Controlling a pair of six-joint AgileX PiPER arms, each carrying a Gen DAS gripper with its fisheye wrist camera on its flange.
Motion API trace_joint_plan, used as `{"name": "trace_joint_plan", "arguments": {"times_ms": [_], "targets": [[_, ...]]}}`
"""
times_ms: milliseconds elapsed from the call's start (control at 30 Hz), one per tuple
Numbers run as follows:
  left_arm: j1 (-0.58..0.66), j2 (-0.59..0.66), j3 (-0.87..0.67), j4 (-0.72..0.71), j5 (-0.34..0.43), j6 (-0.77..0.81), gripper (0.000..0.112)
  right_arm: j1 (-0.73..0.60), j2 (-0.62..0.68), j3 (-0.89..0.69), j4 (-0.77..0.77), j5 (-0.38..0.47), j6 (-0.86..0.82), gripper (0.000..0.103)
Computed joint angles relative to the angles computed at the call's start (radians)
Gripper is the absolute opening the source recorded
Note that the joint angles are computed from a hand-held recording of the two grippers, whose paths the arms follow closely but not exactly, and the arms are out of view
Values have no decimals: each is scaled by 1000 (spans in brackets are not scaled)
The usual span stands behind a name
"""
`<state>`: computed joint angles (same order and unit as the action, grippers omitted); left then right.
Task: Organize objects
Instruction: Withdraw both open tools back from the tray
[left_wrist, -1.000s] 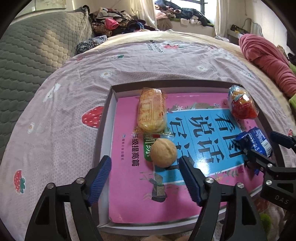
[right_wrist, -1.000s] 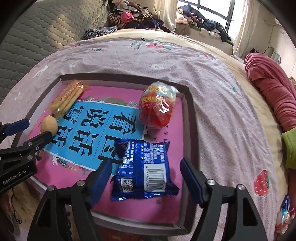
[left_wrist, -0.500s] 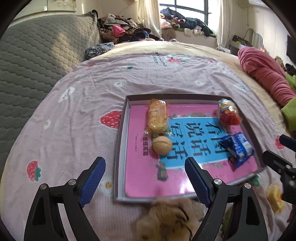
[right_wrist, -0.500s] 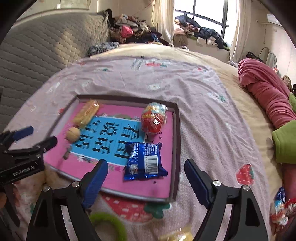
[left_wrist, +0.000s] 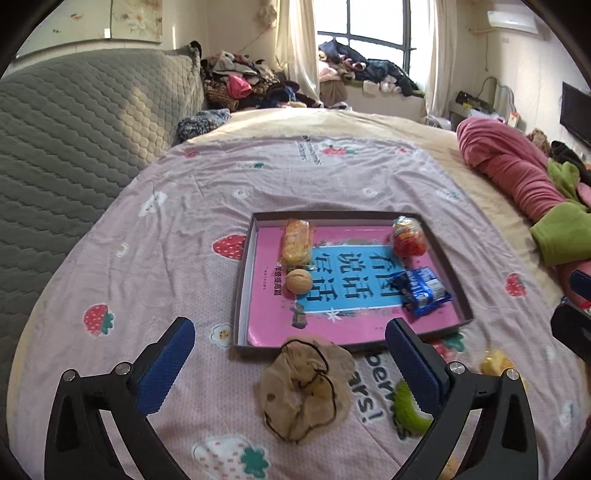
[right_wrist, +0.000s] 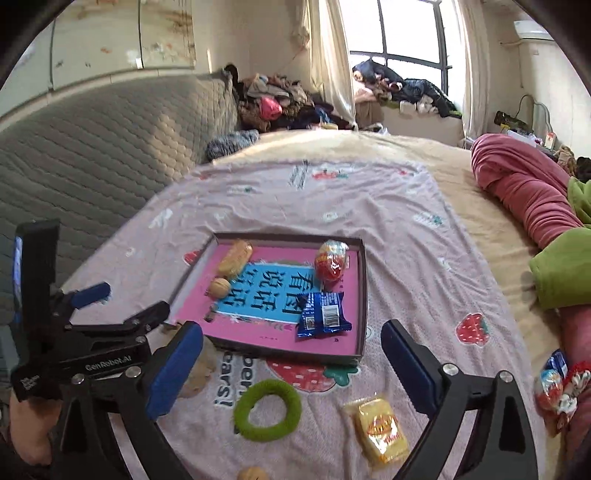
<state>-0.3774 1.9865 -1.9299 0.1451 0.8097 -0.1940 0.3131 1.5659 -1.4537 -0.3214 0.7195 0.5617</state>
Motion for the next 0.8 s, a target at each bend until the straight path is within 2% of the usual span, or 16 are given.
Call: {"name": "trace_joint_plan", "arguments": {"times_ms": [200, 800], "targets": [[-15, -129, 115, 27, -28, -22, 103, 70, -91, 10, -80, 51, 65, 101], [-64, -371, 272, 113, 4, -72, 103, 250, -256, -4, -275, 257, 196, 102]]}}
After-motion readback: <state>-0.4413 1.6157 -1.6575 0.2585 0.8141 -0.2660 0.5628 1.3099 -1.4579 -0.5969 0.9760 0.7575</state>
